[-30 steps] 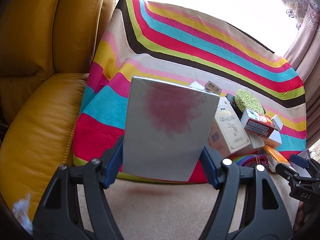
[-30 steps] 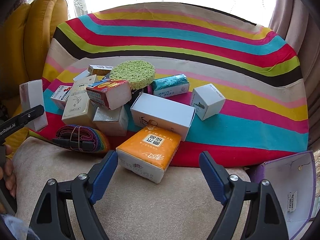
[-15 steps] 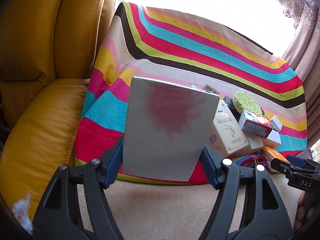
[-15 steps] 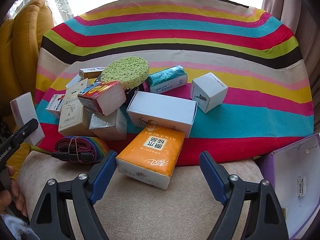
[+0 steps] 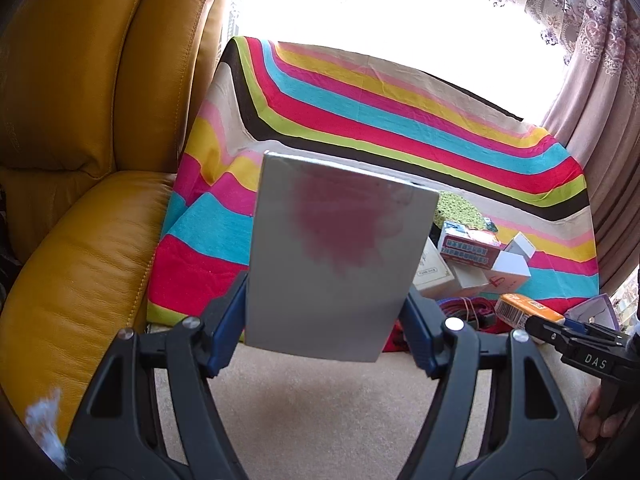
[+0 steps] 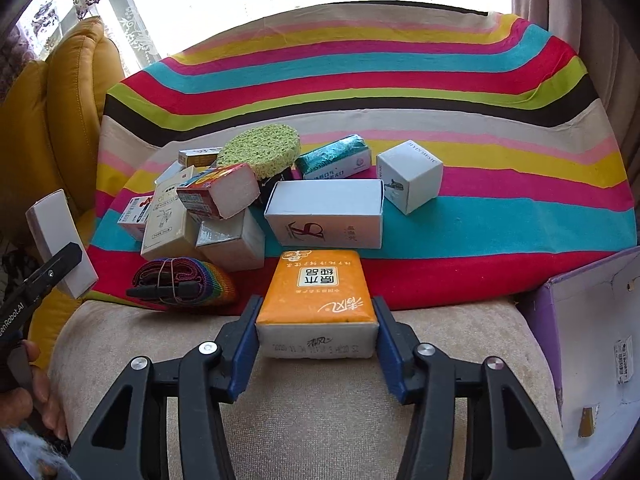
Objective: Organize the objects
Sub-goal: 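Carry both items over the purple box and open both tools to drop them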
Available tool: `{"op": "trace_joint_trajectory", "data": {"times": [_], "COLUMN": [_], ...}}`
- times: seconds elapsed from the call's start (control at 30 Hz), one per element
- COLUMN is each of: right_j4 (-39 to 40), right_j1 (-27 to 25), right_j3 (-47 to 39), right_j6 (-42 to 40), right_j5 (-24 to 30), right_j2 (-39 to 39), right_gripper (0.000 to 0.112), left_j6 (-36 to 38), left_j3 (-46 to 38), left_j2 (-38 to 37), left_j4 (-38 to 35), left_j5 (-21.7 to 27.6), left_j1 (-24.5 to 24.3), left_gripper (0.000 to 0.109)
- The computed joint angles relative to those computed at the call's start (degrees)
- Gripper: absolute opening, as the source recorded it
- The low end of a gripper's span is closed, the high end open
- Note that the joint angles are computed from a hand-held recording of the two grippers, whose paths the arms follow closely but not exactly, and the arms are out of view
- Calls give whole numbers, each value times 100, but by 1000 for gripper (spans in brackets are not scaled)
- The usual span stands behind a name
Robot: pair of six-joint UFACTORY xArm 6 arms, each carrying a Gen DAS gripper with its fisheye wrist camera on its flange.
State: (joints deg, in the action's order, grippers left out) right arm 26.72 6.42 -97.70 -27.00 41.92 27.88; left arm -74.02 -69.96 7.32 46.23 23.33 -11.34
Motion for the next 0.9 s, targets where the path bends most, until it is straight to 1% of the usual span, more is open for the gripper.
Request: {"op": "trace_joint_trajectory", "data": {"times": [0.13,0.33,0.53,0.9], "right_j4": [359,813,1207,1800], "right_j1": [-50,-153,-301,-869], "right_j3": [497,1156,1601,1806], "right_j6": [-342,-753,-1078,-1291], "right_j5": [-302,-875,-1369,-1372], "right_j2": [-353,-806,-1147,-1320], "right_gripper": [53,53,53,53], "left_j6": [20,-69,-130,566], "left_j3": [-45,-237,-527,-1433], "left_j2": [-14,52,223,896], "left_j4": [61,374,705,304], "left_j5": [150,420,425,437], "left_j1": [-228,-644,-949,-1364], "left_gripper": [73,73,73,73]}}
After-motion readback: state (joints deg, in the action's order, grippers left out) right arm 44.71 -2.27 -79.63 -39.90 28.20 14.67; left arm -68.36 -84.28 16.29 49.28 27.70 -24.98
